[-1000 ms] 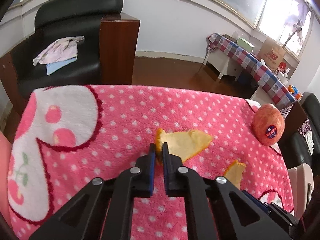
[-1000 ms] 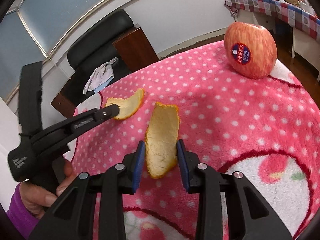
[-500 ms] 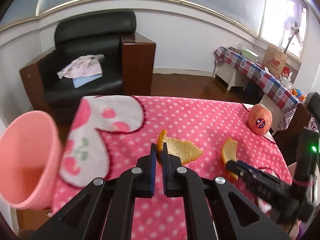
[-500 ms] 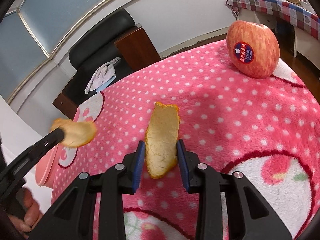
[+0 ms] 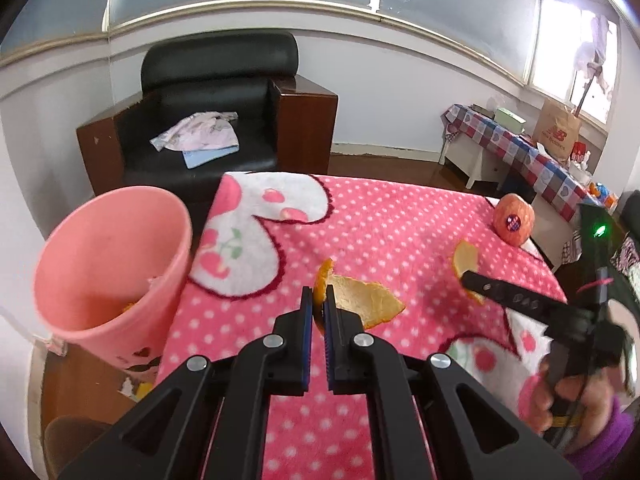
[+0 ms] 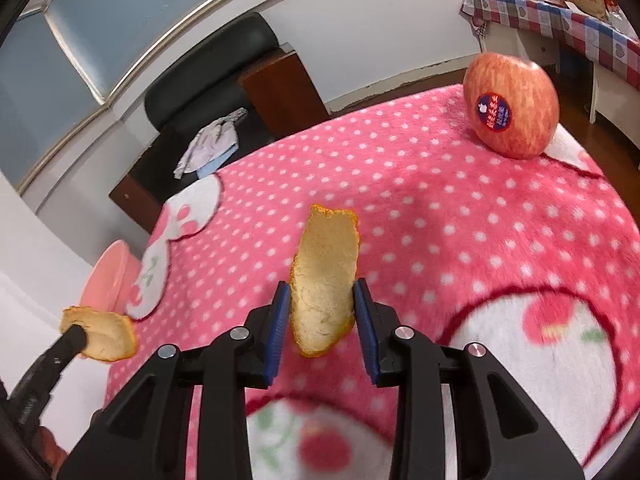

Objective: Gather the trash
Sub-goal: 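Lift both orange peels and carry them over the pink bucket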

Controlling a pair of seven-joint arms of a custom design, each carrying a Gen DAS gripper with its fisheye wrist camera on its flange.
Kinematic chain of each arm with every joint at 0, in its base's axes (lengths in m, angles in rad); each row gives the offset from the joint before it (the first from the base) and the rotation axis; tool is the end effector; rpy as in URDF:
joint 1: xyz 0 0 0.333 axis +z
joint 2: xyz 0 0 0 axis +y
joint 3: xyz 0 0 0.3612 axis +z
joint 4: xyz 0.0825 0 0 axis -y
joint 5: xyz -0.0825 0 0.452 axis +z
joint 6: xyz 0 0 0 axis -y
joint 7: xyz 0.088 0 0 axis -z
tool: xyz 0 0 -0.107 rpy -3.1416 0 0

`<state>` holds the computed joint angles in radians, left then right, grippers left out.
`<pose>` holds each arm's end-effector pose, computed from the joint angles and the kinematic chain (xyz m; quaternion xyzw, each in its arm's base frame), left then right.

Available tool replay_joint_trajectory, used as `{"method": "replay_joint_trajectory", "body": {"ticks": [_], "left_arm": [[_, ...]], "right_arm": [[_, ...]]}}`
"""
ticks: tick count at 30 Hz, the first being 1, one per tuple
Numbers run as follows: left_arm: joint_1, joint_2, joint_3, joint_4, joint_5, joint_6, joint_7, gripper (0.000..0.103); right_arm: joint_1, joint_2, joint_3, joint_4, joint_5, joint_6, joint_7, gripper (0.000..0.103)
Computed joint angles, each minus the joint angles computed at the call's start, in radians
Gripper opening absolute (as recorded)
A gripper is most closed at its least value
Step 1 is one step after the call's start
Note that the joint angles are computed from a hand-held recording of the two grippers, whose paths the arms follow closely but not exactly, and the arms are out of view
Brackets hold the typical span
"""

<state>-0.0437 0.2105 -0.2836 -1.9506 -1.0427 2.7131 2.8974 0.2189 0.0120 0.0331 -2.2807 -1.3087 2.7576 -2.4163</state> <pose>0.6738 -0.1859 0.4301 -0.3530 0.8378 -0.3983 0.1223 0.5584 0.1851 0.3772 -0.3017 0.8671 -0.2247 0.3266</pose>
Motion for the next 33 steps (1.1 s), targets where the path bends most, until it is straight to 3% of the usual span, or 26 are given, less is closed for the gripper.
{"method": "replay_joint_trajectory", "body": {"ticks": [11, 23, 33], "left_arm": [[0.008, -0.067, 0.035, -0.088, -0.088, -0.032, 0.093, 0.004], [-0.005, -0.112, 0.072, -0.127, -0.178, -0.025, 0.166, 0.005], [-0.012, -0.122, 0.089, -0.137, -0.196, -0.02, 0.176, 0.005]], "right_arm": [[0.061, -0.067, 0.076, -0.015, 0.056, -0.1, -0.055, 0.033], [0.105, -0.054, 0.095, 0.012, 0.119, -0.176, -0.127, 0.033], [0.121, -0.048, 0.096, 0.02, 0.135, -0.188, -0.143, 0.033]]}}
